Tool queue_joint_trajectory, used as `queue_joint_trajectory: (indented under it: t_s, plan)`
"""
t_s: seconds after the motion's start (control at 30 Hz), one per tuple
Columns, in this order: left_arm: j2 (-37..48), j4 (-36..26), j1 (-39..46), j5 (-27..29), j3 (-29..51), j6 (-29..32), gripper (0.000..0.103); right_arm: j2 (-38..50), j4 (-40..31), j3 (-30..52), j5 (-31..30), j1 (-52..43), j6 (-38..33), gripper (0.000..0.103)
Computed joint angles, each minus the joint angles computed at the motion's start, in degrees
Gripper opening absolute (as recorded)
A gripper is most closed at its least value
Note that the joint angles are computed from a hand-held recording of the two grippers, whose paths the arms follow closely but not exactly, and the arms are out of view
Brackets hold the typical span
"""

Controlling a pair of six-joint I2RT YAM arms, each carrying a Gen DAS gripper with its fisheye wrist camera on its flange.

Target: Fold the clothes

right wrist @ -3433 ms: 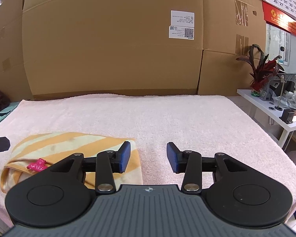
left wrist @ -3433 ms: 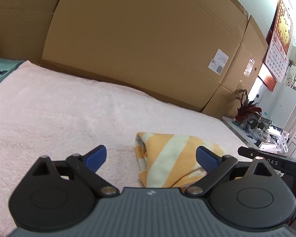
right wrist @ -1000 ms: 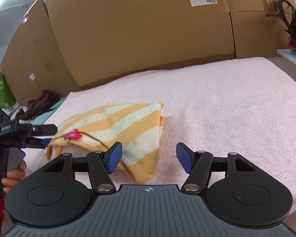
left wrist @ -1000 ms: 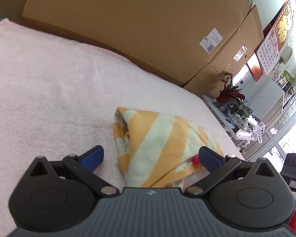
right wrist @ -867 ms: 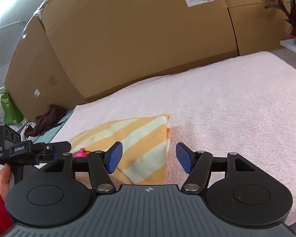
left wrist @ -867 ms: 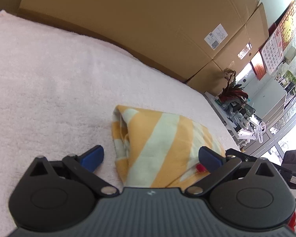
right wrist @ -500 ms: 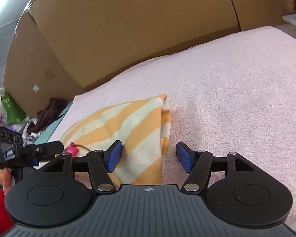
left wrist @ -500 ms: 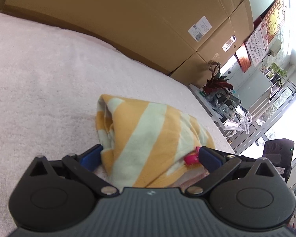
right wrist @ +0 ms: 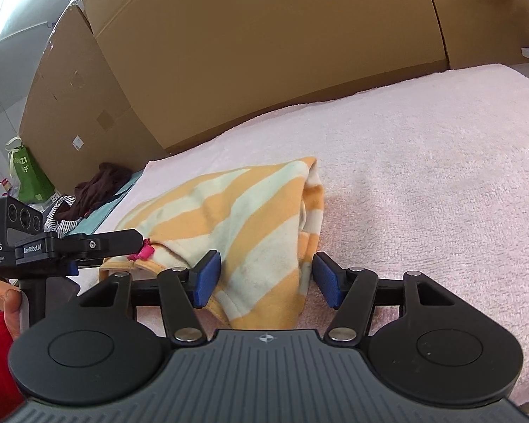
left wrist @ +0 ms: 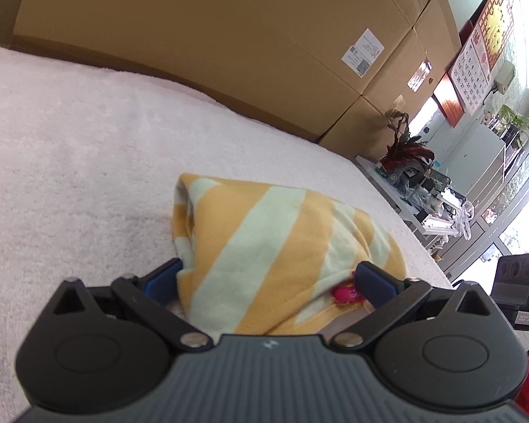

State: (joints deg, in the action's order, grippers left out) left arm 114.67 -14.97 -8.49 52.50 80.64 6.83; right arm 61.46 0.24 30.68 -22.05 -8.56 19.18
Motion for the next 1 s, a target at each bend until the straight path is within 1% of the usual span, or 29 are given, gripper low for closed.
queue_joint_trajectory:
  t_s: [0.1,0.2,0.27,0.33,0.43,0.5,0.57,0.67,0.73,0.8,0.83,0.87,0.9,0.93,1.0]
  plan:
    - [-0.08,3.83,0.67,1.62,-2.05,-2.01,0.102,0.13,1.49,-0.54,0.87,0.62,1.22,0.062]
    - [1.06,2.57,1.53,4.0,-0.87,-0.76,0.102,-0.66,4.09,-2.27,2.81,1.93,2.46,0.061]
    - [2.0,0.44,2.16,5.66,0.59,0.62,0.102,-1.19,6.53,-3.77,4.74,3.04,3.8,0.061]
    - [2.52,-0.18,2.85,7.45,0.96,0.29,0.102,-1.56,8.78,-5.13,6.26,3.93,4.32,0.06]
    - [2.87,0.58,3.73,9.76,0.47,-0.36,0.102,-1.71,10.86,-6.41,5.74,3.53,4.21,0.059]
    - [2.18,3.45,3.65,9.62,-1.27,-1.65,0.102,-1.52,10.67,-6.16,5.68,3.52,3.97,0.06]
    - [0.95,7.83,2.63,7.54,-3.69,-4.04,0.102,-1.14,10.06,-5.51,5.31,3.44,3.69,0.06]
    - [0.0,13.11,1.27,5.46,-6.38,-5.01,0.102,-0.77,11.94,-6.26,6.07,4.28,4.75,0.057]
    - [-0.09,16.29,1.29,5.99,-7.93,-5.49,0.102,-1.3,12.68,-7.05,7.33,5.29,4.13,0.054]
    - [0.02,19.65,2.05,8.0,-9.58,-6.41,0.102,-1.88,13.51,-7.96,7.37,5.33,3.62,0.052]
    - [0.05,21.48,2.48,9.05,-10.49,-7.01,0.1,-2.04,13.92,-8.3,7.43,5.38,3.47,0.051]
    - [-0.09,23.46,2.78,9.39,-11.53,-7.8,0.095,-2.07,14.34,-8.55,7.52,5.44,3.42,0.051]
    - [-0.5,24.73,2.78,8.49,-12.48,-8.11,0.091,-2.11,14.76,-8.79,7.61,5.51,3.37,0.05]
    - [-0.93,24.87,2.62,7.23,-13.01,-7.46,0.085,-2.16,15.09,-8.98,7.95,5.72,3.34,0.049]
    - [-1.29,23.91,2.53,6.62,-12.94,-7.07,0.08,-2.24,15.43,-9.11,9.07,6.44,3.43,0.047]
